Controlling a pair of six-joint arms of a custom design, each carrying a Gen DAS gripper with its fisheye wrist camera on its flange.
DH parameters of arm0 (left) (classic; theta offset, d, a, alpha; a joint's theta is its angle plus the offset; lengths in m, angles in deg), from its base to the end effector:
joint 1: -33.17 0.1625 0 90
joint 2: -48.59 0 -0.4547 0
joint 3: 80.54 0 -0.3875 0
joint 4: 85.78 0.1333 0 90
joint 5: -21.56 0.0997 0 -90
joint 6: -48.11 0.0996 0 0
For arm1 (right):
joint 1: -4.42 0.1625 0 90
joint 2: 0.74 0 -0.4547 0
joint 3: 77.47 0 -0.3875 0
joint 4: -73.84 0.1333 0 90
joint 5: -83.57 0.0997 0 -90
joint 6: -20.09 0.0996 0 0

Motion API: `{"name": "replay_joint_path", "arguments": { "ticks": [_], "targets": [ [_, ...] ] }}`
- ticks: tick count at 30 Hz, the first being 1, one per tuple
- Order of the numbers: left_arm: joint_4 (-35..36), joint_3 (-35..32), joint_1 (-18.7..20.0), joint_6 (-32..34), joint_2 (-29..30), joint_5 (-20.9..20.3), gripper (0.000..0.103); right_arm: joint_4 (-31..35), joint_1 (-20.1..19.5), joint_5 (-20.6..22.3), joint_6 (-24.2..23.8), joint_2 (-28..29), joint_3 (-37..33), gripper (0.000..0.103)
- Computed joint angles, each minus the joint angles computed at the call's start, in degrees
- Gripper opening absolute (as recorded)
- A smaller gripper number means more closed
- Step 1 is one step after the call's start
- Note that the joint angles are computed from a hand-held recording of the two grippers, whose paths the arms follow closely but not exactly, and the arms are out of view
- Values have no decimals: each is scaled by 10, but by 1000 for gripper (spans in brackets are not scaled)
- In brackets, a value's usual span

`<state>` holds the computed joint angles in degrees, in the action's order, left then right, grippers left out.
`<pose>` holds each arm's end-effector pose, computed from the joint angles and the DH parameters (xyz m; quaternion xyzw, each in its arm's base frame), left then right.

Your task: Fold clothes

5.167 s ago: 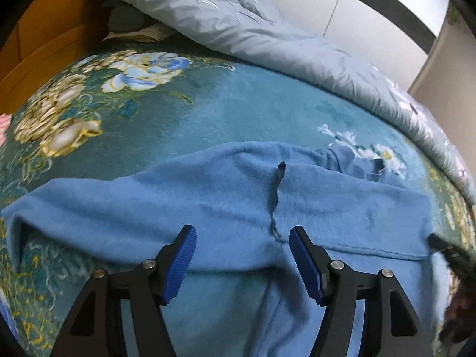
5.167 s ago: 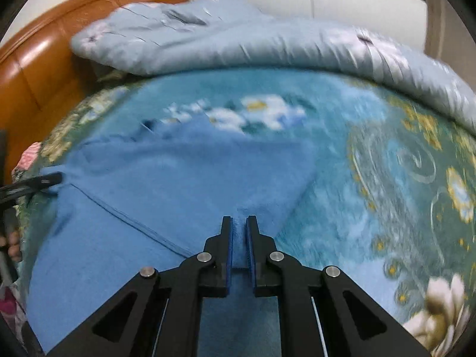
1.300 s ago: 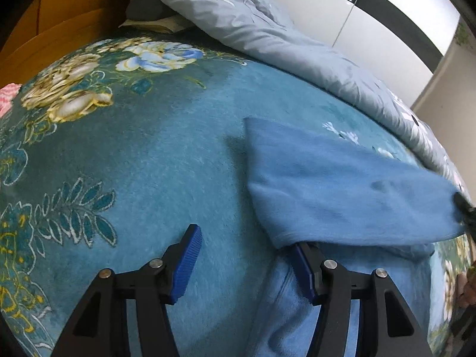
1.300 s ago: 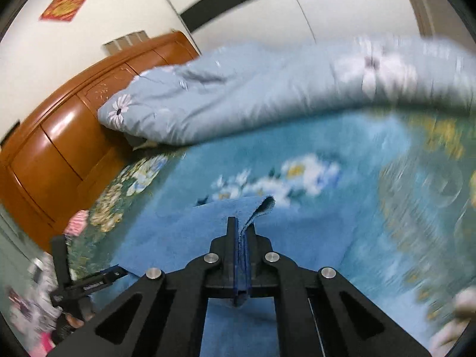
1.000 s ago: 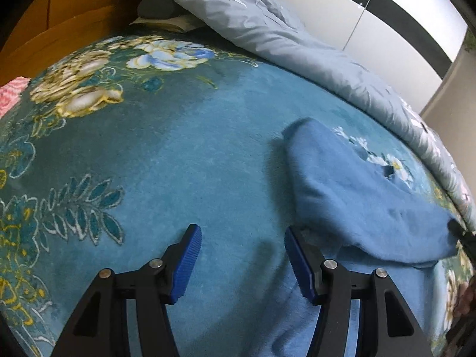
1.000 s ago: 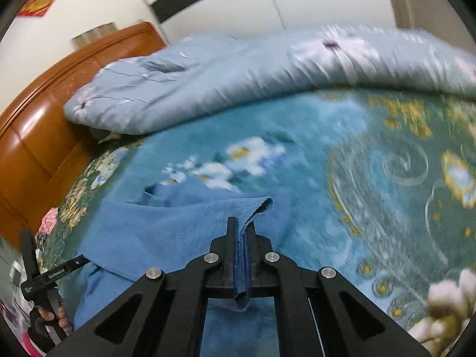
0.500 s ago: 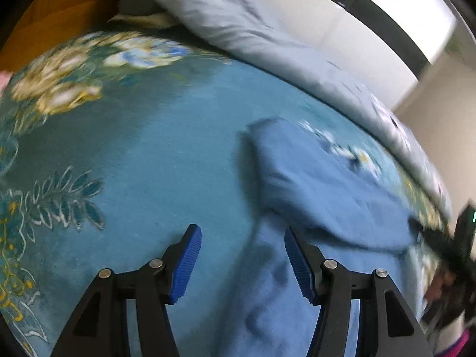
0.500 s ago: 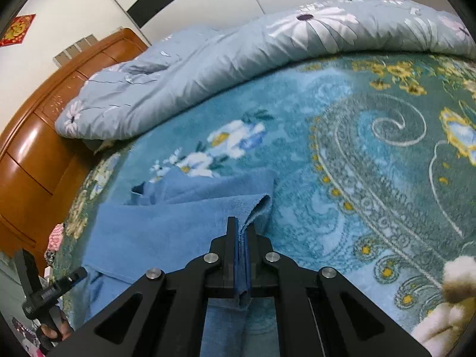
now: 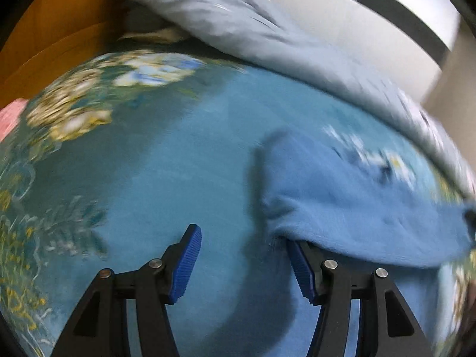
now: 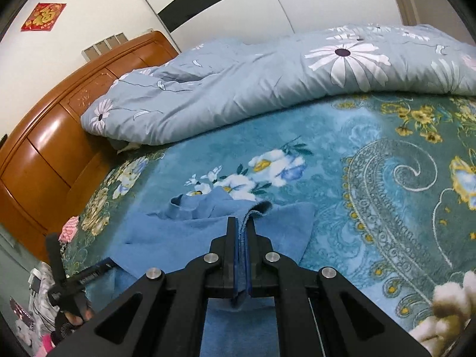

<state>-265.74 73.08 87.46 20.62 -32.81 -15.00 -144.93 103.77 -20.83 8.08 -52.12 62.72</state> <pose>-0.0015 -0.3676 0.2170 -0.0059 0.8852 -0.3501 0.3062 0.1770 -0.4069 0.1204 0.1307 -0.9242 0.3362 0.1256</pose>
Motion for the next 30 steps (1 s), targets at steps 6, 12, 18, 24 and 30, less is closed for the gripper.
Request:
{"name": "replay_joint_path", "arguments": {
  "ticks": [6, 12, 18, 24, 30],
  "targets": [
    [-30, 4, 37, 28, 0, -35, 67, 1, -37, -14, 5, 37, 0, 3],
    [-30, 10, 40, 50, -22, -67, 68, -29, -57, -1, 7, 47, 14, 3],
    [2, 2, 84, 104, -112, -235, 68, 5, -25, -7, -9, 22, -4, 3],
    [33, -77, 97, 132, -48, -219, 69, 5, -26, 1, -7, 32, -4, 3],
    [55, -161, 155, 163, 37, -252, 67, 16, -29, -7, -11, 30, -10, 3]
  ]
}}
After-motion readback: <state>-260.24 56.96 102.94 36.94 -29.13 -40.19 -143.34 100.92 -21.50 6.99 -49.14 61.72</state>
